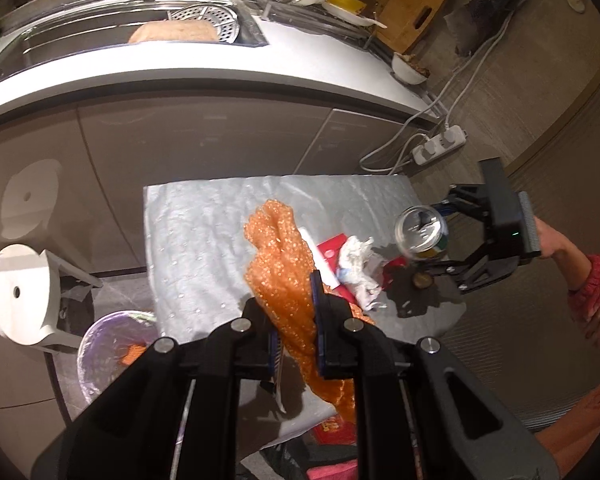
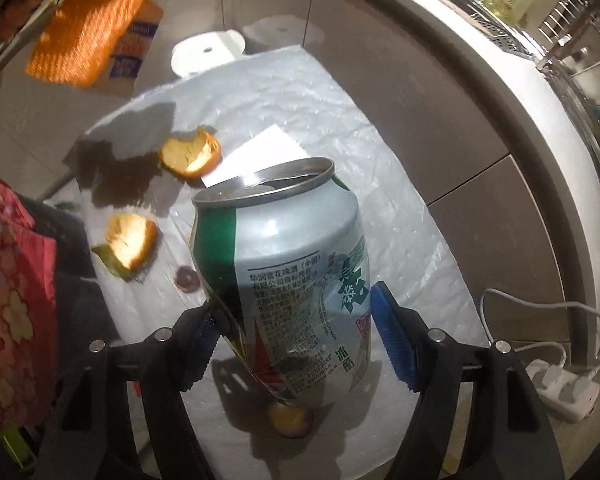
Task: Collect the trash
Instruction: 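Drop the foam net into the bin with the left gripper while the right gripper drops the can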
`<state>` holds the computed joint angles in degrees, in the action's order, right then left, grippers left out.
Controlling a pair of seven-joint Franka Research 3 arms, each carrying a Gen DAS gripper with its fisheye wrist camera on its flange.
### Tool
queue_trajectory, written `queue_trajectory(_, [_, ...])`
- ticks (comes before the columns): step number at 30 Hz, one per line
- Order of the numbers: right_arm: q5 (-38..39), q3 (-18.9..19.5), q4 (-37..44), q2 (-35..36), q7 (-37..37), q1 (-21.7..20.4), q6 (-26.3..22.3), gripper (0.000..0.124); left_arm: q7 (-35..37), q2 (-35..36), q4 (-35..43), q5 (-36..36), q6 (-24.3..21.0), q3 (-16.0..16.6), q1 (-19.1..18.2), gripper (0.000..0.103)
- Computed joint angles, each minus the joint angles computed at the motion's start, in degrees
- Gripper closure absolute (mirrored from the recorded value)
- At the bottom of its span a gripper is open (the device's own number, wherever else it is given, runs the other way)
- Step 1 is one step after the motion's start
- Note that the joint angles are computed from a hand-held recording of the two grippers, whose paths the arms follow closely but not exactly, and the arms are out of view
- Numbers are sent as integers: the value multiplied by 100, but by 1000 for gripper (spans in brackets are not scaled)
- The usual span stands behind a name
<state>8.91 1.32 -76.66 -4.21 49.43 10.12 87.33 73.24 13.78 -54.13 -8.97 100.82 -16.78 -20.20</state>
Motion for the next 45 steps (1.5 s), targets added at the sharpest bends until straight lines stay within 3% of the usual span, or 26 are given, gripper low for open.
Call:
queue_trajectory(5, [419, 144, 179, -117, 974, 158, 147, 52, 474, -1118, -1872, -571, 116, 272, 564, 90])
queue_trajectory(10, [681, 362, 403, -73, 2074, 446, 411, 52, 1096, -1695, -3108, -1109, 210, 553, 827, 90])
queue_trajectory(20, [454, 792, 760, 270, 3875, 1236, 1044, 52, 1940, -1677, -4508, -1198, 264, 799, 1083, 89])
queue_trajectory(22, [399, 830, 723, 274, 4147, 1362, 1171, 52, 2047, -1587, -4706, -1113, 213, 774, 1122, 80])
queue_trajectory(24, [369, 859, 701, 299, 4361, 1466, 1236, 52, 2093, -1595, -4880, -917, 290, 724, 1127, 57])
queue_trajectory(30, [332, 925, 575, 327, 4724, 1702, 1333, 52, 2197, -1983, -5117, -1006, 613, 737, 1111, 34])
queue_trajectory(38, [100, 1040, 607, 650, 5207, 2017, 1708, 52, 2067, -2688, -4808, -460, 657, 857, 1085, 15])
queue_trajectory(45, [-84, 1040, 963, 1448, 5542, 2392, 1929, 51, 2178, -3308, -4699, 459, 272, 967, 1125, 10])
